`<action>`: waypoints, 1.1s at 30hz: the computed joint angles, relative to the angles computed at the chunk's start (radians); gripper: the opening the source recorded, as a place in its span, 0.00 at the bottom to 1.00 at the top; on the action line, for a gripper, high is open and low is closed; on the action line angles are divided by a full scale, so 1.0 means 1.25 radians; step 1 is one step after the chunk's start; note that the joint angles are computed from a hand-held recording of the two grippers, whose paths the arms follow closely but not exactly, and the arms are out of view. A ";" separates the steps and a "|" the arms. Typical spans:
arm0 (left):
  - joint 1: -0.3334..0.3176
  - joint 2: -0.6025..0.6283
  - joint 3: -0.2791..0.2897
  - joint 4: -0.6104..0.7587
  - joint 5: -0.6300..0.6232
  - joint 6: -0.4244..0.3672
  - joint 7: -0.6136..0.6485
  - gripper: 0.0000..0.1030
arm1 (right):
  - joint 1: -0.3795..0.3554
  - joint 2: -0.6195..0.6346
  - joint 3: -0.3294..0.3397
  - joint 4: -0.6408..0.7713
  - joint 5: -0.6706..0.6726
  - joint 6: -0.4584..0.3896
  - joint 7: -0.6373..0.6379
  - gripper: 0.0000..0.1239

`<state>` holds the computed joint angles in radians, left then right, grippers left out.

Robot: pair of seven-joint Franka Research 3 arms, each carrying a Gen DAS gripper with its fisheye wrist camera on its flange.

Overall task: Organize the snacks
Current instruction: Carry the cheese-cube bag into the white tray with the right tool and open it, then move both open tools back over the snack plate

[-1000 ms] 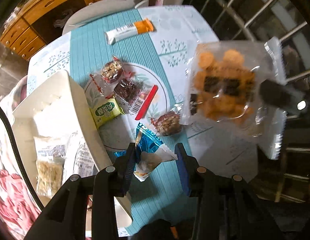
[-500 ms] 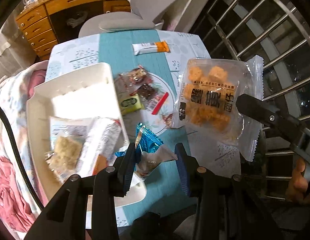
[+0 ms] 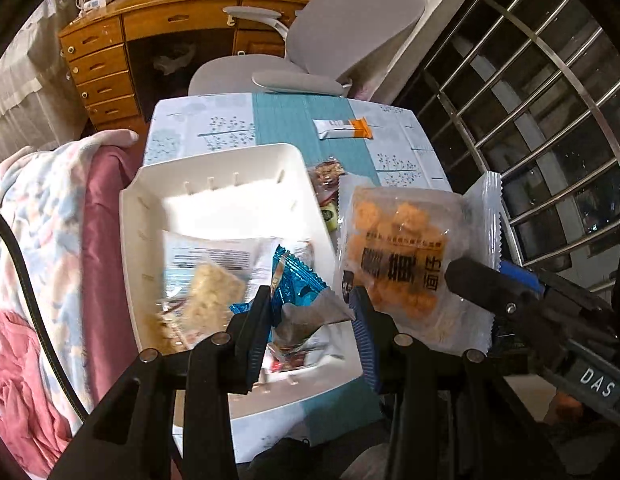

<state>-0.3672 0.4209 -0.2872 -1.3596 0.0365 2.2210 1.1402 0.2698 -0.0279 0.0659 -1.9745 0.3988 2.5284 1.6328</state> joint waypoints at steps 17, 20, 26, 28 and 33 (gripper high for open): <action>0.076 -0.129 0.007 -0.211 -0.052 0.092 0.100 0.73 | 0.048 0.006 0.027 -0.071 -0.010 0.144 0.185 0.39; 0.081 -0.139 0.007 -0.223 -0.063 0.101 0.111 0.74 | 0.047 0.005 0.026 -0.075 -0.030 0.147 0.212 0.39; 0.081 -0.125 0.007 -0.187 -0.074 0.057 0.110 0.75 | 0.041 -0.007 0.023 -0.098 -0.063 0.157 0.251 0.39; 0.082 -0.120 0.005 -0.176 -0.086 0.056 0.117 0.79 | 0.037 -0.010 0.023 -0.107 -0.090 0.158 0.272 0.39; 0.072 -0.086 0.001 -0.115 -0.084 0.025 0.124 0.79 | 0.027 -0.015 0.016 -0.122 -0.115 0.140 0.271 0.39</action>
<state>-0.2770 0.3137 -0.2865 -1.5039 -0.0685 2.2523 1.2955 0.3032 -0.0468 0.0854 -2.1273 0.2556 2.7040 1.9712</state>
